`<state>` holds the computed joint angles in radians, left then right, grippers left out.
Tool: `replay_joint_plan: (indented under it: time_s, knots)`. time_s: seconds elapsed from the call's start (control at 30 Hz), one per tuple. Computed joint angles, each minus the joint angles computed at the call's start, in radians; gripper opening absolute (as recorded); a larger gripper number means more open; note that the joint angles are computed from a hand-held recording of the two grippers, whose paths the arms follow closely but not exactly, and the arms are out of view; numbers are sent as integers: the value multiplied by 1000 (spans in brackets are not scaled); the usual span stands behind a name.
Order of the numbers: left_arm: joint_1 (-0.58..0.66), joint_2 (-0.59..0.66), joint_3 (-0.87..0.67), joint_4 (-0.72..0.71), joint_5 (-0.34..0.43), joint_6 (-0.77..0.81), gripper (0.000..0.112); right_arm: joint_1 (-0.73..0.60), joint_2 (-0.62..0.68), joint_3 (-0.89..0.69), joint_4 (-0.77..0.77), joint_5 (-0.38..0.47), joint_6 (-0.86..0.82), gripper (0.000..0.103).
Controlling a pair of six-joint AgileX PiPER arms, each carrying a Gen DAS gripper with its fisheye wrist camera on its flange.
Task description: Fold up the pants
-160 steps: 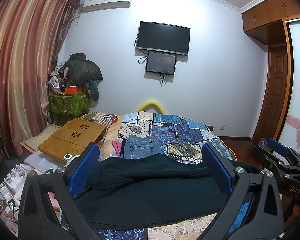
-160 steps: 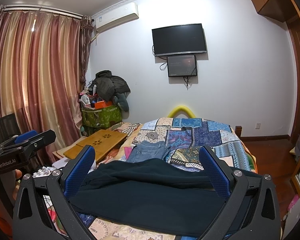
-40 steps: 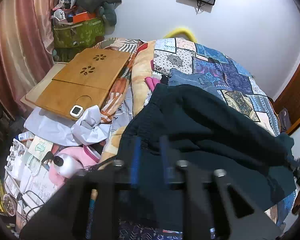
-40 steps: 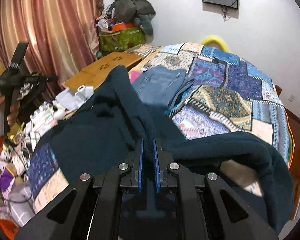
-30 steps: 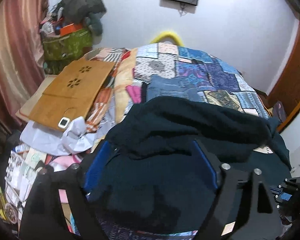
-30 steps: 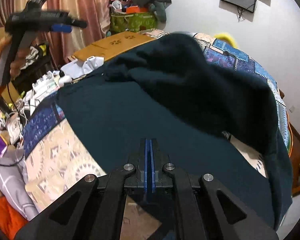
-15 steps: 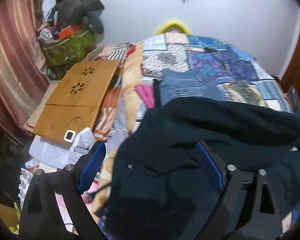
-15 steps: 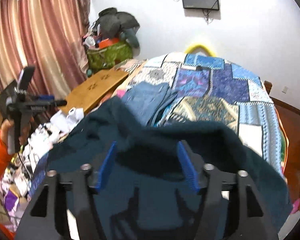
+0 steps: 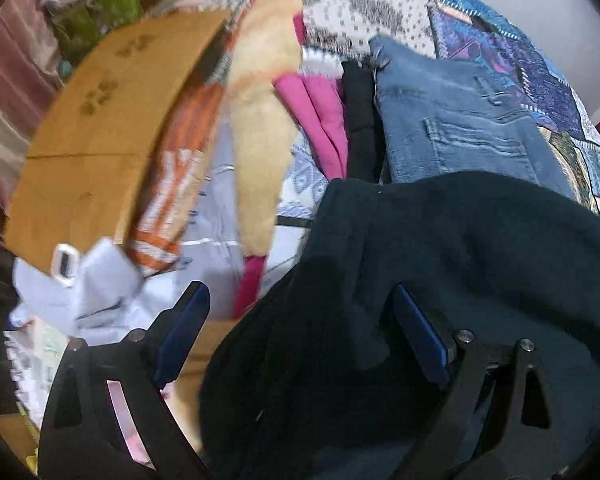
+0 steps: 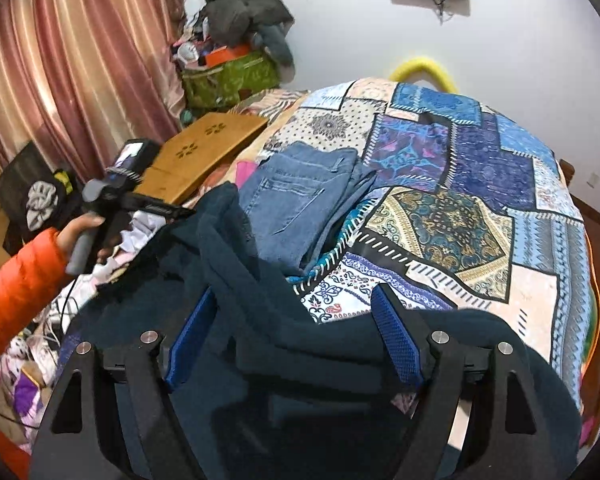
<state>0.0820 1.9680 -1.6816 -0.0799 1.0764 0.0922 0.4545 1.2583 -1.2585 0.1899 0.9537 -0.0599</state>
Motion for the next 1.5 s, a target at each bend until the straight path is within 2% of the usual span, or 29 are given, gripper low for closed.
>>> replay_joint_plan:
  time_s: [0.1,0.17,0.23,0.27,0.3,0.33,0.4,0.47,0.5,0.73,1.03,1.17,1.37,1.47,1.5]
  knots:
    - [-7,43,-14,-24,-14,17,90,6,33,-3,-7,-10,-10,76]
    - [-13,29,22,-41,-62,61,81,6,59,-11,-14,-15,-15,76]
    - [-4,5,54,-94,-89,119,52,-4,81,-17,2,-17,-29,73]
    - [-8,-16,78,-102,-105,130,50,-7,86,-14,11,-23,-31,68]
    - [-22,-47,121,-70,-152,117,45,-14,93,-16,24,-24,-39,55]
    - [-27,-58,132,-55,-163,119,37,-24,102,-19,47,-19,-53,43]
    - [-43,-102,174,-16,-195,107,30,-41,115,-28,88,3,-65,30]
    - [-32,-138,192,-27,-193,105,18,-38,99,-15,86,-6,-53,28]
    - [-18,-142,185,-57,-180,123,2,-30,88,-9,72,-7,-43,26]
    - [1,-337,283,-23,-179,122,1,42,8,23,1,3,45,23]
    - [91,-714,575,-18,-163,185,1,253,-119,108,-199,13,286,22]
    - [169,-849,680,-42,-100,242,1,344,-155,151,-277,21,385,23]
    - [319,-982,750,-123,-7,379,4,485,-196,222,-381,42,546,26]
    - [348,-985,719,-141,31,387,22,529,-205,251,-414,49,597,26]
    - [358,-969,694,-157,52,381,41,536,-205,259,-417,48,609,26]
